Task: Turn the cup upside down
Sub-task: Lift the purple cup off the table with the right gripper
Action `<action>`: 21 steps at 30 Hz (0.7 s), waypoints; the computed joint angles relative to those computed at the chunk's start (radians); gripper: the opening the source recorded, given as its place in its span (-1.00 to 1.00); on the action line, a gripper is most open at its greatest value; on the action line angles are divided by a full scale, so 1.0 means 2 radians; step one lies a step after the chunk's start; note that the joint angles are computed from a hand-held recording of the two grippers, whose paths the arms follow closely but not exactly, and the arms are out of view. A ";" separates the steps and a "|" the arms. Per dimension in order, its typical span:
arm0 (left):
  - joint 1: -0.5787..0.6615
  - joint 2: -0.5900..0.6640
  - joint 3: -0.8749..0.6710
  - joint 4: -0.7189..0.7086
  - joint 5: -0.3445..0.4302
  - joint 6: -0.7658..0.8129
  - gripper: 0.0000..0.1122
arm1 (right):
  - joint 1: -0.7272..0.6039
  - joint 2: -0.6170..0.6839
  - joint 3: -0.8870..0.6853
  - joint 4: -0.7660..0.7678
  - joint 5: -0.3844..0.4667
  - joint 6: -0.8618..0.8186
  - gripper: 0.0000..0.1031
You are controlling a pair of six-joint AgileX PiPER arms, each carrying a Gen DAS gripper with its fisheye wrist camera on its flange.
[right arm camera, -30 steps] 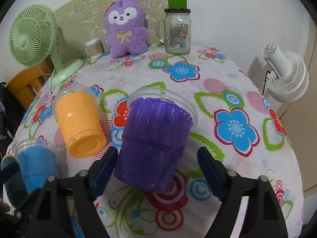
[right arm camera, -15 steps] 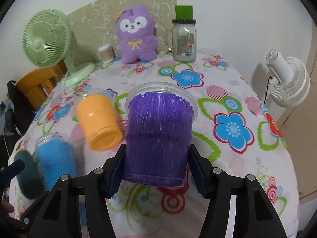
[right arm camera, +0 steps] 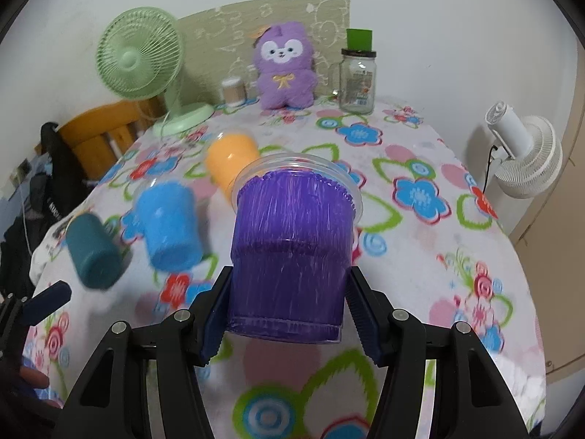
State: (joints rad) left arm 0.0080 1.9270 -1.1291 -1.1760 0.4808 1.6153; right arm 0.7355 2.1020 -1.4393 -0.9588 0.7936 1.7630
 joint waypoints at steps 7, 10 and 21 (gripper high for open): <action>0.022 -0.029 0.075 -0.077 -0.008 0.105 0.83 | 0.042 0.007 0.016 0.004 0.000 0.030 0.21; 0.029 -0.034 0.100 -0.115 -0.011 0.148 0.83 | 0.051 0.016 0.011 0.011 -0.001 0.030 0.21; 0.049 -0.032 0.139 -0.167 -0.008 0.214 0.83 | 0.066 0.048 -0.019 0.036 -0.010 0.016 0.21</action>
